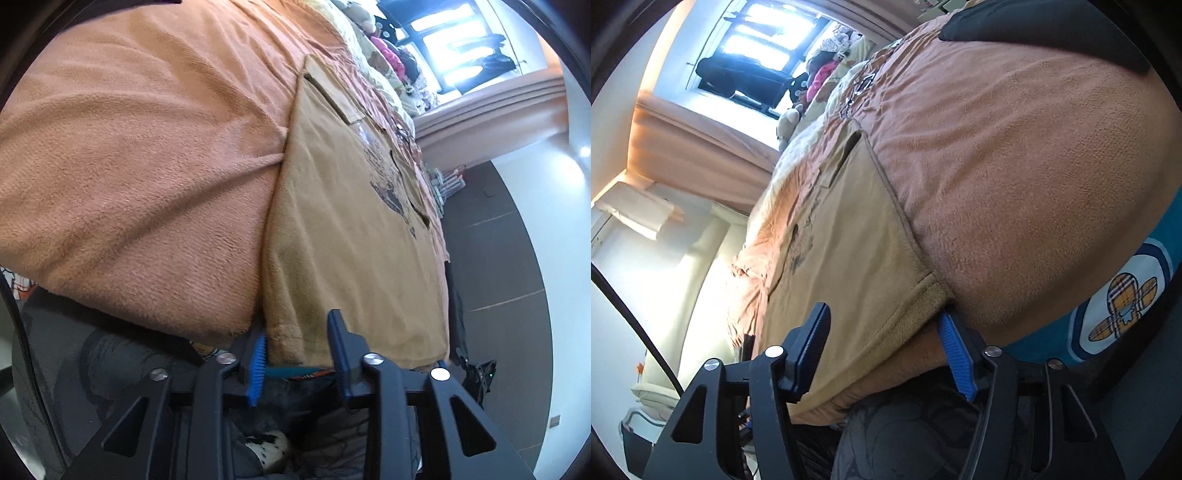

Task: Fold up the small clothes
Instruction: 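Lower both grippers to the shirt hem and close them on it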

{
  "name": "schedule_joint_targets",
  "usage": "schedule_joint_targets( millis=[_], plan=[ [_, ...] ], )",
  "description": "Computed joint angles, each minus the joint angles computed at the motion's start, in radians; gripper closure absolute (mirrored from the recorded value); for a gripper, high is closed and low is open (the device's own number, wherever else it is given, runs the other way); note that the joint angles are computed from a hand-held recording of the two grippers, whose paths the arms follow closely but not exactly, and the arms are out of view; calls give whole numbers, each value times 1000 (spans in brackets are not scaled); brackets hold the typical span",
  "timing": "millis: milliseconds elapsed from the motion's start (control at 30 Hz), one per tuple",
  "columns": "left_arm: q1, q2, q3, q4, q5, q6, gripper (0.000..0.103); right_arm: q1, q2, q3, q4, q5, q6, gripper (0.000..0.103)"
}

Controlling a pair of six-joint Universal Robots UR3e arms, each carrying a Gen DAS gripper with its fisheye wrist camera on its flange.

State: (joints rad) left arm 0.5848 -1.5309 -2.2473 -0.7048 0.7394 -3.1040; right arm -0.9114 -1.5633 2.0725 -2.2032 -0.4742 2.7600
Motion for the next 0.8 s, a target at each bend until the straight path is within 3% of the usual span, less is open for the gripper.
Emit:
schedule_joint_targets(
  millis=[200,333,500,633,800],
  plan=[
    [13,1,-21,25,-8,-9,76,-17,-48,57,-130,-46,69,48],
    [7,-13,-18,39,-11,-19,76,-28,-43,50,-109,-41,48,48],
    [8,-26,-8,31,-21,-26,76,16,2,39,-187,-52,98,48],
    [9,-34,2,23,-23,-28,76,1,-10,59,-140,-9,70,48],
    [19,-45,4,23,-24,-30,82,-44,-40,89,66,74,-101,48]
  ],
)
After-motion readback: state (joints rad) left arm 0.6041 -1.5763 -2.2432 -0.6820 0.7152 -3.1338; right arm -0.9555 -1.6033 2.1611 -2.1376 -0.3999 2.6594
